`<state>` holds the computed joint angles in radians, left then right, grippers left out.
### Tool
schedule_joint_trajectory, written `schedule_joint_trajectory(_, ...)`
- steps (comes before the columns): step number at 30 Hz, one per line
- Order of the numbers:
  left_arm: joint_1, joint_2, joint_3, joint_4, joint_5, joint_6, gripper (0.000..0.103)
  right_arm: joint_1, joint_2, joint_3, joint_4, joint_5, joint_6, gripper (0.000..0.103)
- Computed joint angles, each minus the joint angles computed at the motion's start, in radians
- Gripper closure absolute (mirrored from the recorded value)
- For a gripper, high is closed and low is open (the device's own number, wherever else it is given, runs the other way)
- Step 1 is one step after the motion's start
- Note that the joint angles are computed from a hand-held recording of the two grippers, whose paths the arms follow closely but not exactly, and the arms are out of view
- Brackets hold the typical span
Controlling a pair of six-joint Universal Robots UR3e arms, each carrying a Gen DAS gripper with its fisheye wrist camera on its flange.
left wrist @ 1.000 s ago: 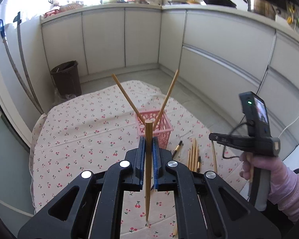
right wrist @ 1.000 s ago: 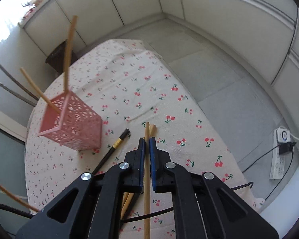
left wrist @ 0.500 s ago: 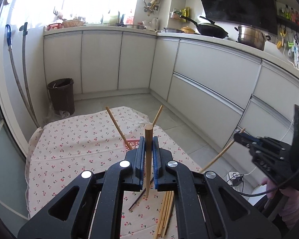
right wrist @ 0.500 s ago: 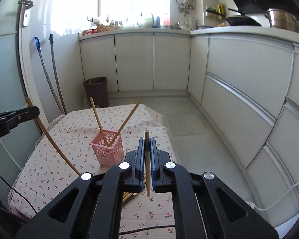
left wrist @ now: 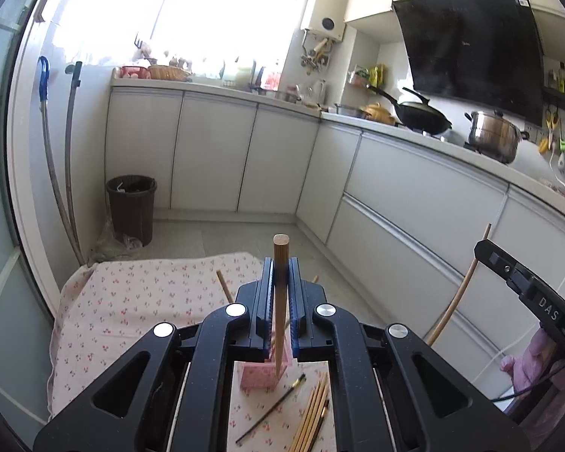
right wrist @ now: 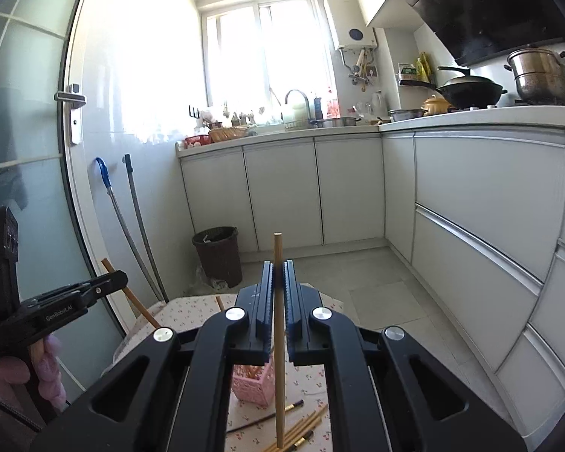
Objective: Organize utensils
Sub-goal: 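Carry both sticks over the pink basket and open the left gripper to drop its stick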
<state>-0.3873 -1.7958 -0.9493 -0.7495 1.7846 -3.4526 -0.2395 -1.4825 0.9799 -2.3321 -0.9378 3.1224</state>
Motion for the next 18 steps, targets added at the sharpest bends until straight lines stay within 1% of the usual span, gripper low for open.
schedule_joint_trajectory(1, 0.004, -0.023, 0.041, -0.015, 0.004, -0.001, 0.097, 0.001, 0.003, -0.011, 0.014, -0.002, -0.003, 0.098)
schedule_joint_trajectory(3, 0.012, -0.073, 0.119, -0.045, 0.013, 0.0, 0.097, 0.035, 0.076, -0.115, 0.01, -0.014, 0.022, 0.098)
schedule_joint_trajectory(6, 0.031, -0.154, 0.234, -0.098, 0.013, 0.002, 0.097, 0.071, 0.164, -0.22, 0.004, -0.025, 0.055, 0.098)
schedule_joint_trajectory(8, 0.041, -0.208, 0.305, -0.13, 0.02, 0.002, 0.097, 0.097, 0.248, -0.331, 0.024, -0.039, 0.078, 0.098)
schedule_joint_trajectory(9, 0.047, -0.232, 0.332, -0.139, 0.021, 0.0, 0.097, 0.103, 0.274, -0.359, 0.026, -0.037, 0.087, 0.098)
schedule_joint_trajectory(11, 0.066, -0.265, 0.359, -0.153, -0.001, -0.009, 0.096, 0.125, 0.338, -0.431, 0.038, -0.052, 0.099, 0.098)
schedule_joint_trajectory(13, 0.082, -0.289, 0.355, -0.141, -0.019, -0.007, 0.096, 0.141, 0.385, -0.47, 0.034, -0.06, 0.108, 0.098)
schedule_joint_trajectory(14, 0.084, -0.302, 0.366, -0.159, -0.015, -0.008, 0.095, 0.15, 0.415, -0.501, 0.041, -0.065, 0.113, 0.098)
schedule_joint_trajectory(16, 0.095, -0.308, 0.369, -0.19, -0.024, -0.027, 0.095, 0.161, 0.439, -0.508, 0.036, -0.078, 0.111, 0.098)
schedule_joint_trajectory(18, 0.102, -0.271, 0.306, -0.144, -0.016, -0.038, 0.089, 0.171, 0.458, -0.511, 0.034, -0.09, 0.111, 0.098)
